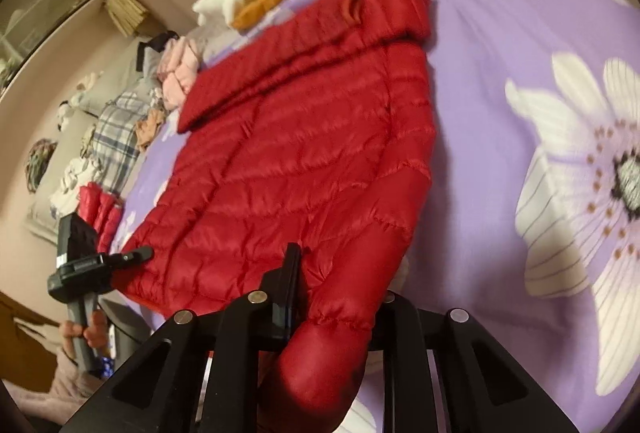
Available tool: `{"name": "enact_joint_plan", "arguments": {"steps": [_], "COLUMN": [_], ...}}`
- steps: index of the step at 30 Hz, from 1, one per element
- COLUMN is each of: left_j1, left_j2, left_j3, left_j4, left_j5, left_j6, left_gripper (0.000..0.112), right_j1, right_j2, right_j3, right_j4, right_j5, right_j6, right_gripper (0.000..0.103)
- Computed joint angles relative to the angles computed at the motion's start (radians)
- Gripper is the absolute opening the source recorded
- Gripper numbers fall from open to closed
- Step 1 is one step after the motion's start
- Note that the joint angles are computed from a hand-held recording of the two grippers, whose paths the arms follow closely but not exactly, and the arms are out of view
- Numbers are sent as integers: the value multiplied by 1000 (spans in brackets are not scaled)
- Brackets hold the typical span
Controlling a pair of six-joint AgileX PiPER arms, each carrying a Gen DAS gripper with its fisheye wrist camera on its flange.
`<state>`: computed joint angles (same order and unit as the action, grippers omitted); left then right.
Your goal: Fold large clothes
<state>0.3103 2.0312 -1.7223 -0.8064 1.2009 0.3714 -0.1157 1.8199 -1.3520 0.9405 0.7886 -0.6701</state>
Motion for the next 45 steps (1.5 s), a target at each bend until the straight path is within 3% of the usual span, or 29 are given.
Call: {"name": "enact_joint_plan", "arguments": {"steps": [7,12,33,40,45], "left_j1": [-88,-94,69,36,-11], "left_j2": [-171,-241,-372,-302,-162], "left_j3": [46,73,-62,-149,-325], "left_j4": [130,108,-179,-155,-69], "left_j5": [-168,-197,5,-27,-32], "left_j6": [78,152,299,246,113], "left_gripper": [15,15,15,16,16], "right_j1": [24,26,-109,-121,-93], "right_j2": [-89,-156,-402,-323,-175], "right_j3": [39,77,119,59,-97], "right_j4": [79,160,362,384,321], "right_j5": [-76,-100,83,74,45], "right_j6": [-121,-219,-429,-406,-272], "right_gripper": [17,17,17,17,17]}}
